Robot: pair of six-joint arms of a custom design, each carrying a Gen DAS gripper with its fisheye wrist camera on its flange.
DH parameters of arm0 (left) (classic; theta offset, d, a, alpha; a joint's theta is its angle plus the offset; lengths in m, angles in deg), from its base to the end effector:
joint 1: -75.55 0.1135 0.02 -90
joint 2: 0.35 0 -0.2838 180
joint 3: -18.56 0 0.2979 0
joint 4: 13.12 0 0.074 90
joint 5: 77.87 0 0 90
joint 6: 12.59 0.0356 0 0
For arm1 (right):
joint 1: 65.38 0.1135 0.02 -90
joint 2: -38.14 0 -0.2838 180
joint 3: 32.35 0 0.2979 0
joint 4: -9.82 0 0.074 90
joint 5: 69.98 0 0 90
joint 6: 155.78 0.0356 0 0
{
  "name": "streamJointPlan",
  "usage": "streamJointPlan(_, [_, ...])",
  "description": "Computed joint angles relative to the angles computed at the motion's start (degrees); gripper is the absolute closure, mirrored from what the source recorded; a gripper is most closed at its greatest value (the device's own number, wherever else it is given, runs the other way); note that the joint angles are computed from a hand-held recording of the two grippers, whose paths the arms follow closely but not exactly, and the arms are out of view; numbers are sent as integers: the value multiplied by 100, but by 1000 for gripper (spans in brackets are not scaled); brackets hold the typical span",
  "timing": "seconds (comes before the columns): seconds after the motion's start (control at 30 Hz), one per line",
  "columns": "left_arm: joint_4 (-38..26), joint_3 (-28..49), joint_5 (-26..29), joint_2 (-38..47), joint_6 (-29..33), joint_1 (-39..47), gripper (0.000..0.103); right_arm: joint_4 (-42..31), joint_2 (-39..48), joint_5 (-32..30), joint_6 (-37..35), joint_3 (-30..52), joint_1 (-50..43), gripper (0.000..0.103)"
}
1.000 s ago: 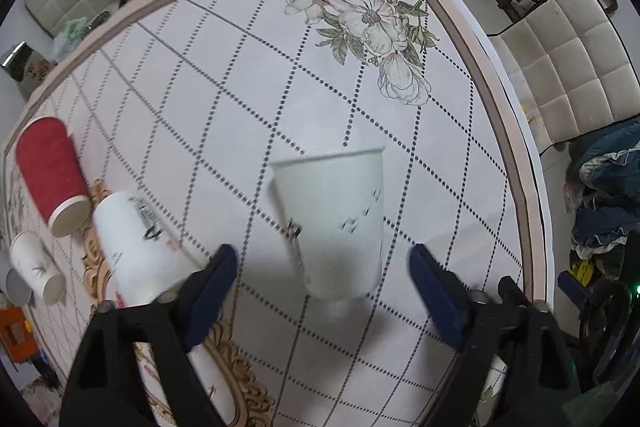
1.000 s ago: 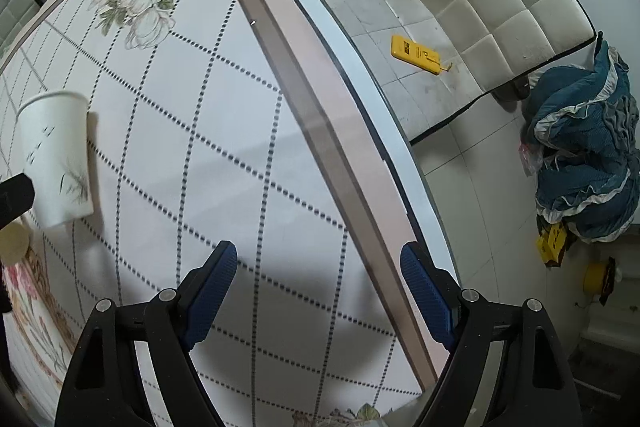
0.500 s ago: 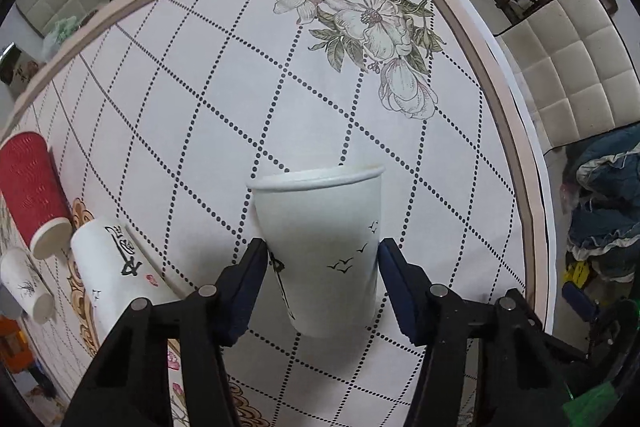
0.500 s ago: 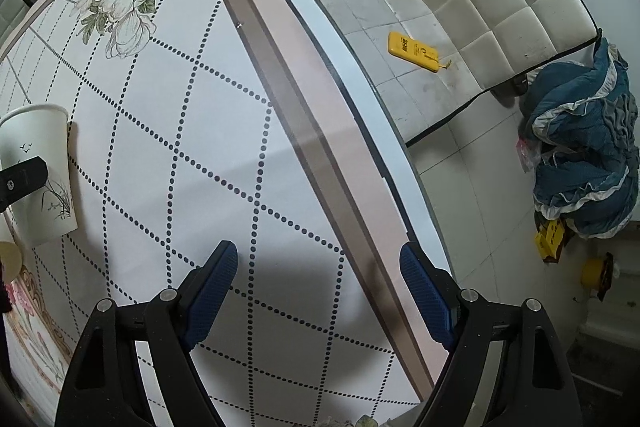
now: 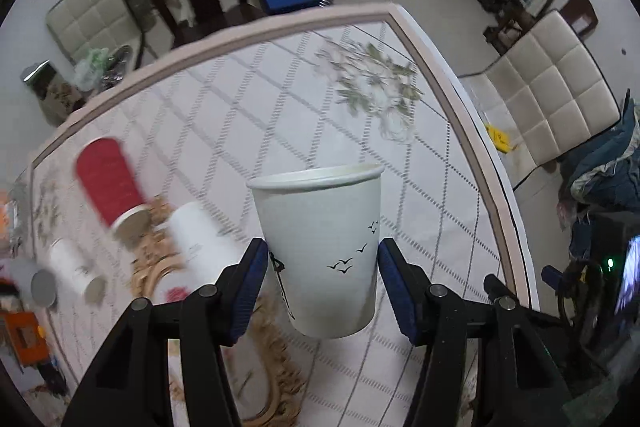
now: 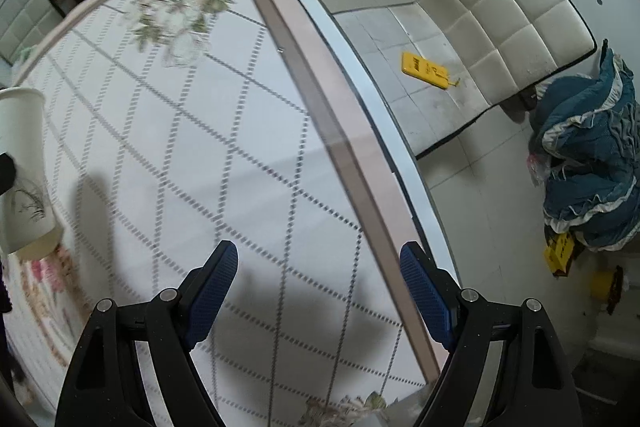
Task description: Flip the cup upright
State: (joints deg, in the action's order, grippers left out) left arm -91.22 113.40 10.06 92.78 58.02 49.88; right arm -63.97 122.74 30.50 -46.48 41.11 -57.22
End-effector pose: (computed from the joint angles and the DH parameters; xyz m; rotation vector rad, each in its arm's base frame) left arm 0.3242 -0.1544 0.2993 0.1530 2.9032 -0.0844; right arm 0.2931 0.0355 0.2299 0.3036 2.9880 -0.2360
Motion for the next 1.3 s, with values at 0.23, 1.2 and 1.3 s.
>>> streamJointPlan(0.23, [-677,-1148,-203,-1853,253,848,49,-619,-683,-47,857,4,1202,18])
streamJointPlan(1.2, [-229,-4532,653,-3388,2185,3844,45,-562,665,-160,3670,-117,4777,18])
streamJointPlan(1.3, [-185,-4447,723,-3101,2294,3964,43,-508,650,-156,3637,-167,4689,18])
